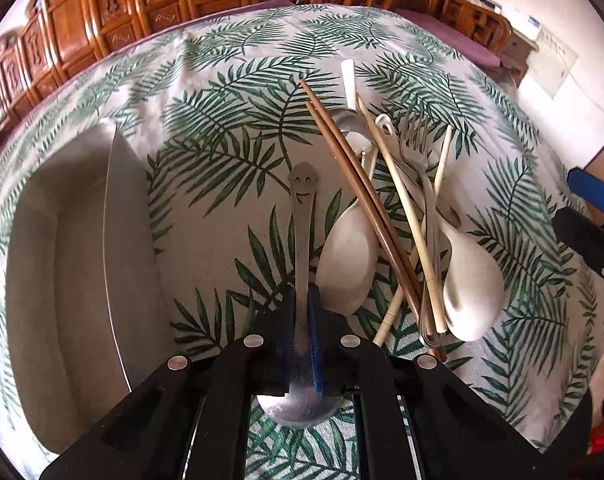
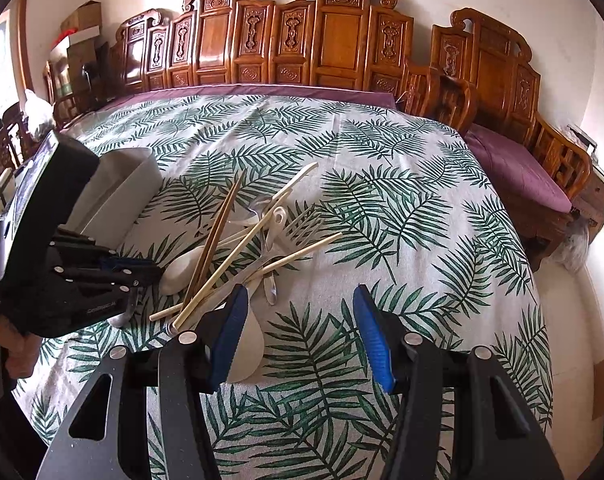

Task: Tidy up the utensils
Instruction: 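Release the metal spoon into the grey tray with the left tool while the right grasps a chopstick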

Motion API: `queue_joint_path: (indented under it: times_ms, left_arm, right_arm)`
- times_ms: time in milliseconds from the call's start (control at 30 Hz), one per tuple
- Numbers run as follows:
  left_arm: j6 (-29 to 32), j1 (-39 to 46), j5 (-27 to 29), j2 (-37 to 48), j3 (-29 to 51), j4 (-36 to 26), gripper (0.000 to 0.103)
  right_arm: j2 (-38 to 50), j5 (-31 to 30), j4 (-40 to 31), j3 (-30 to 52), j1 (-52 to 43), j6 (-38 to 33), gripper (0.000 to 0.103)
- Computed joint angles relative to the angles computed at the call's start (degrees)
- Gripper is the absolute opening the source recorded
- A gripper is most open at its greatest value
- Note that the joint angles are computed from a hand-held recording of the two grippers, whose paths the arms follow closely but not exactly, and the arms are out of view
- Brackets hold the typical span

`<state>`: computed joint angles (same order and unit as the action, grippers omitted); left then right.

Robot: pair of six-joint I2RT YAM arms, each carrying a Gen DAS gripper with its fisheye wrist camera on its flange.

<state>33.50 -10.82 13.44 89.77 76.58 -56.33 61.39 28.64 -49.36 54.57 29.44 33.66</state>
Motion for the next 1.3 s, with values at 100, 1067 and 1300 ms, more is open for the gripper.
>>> queue_joint_path:
  times_ms: [100, 1067, 1300]
  left_arm:
    - [0.4, -0.5, -0.5, 0.6, 0.8, 0.0, 0.006]
    - [4.1, 10.2, 14.1, -4.5, 7.0, -7.3, 0.005]
    - [5.2, 12.2, 16.6, -4.1, 8.5, -8.9, 0.005]
  right_arm:
    - [0.3, 0.0, -0.1, 0.1, 0.2, 0.1, 0.057]
    - [16.7, -16.7, 14.3, 4.4, -8.2, -2.4, 0.024]
    - [19.5, -20.3, 14.0, 6.0, -11.0, -1.8, 0.018]
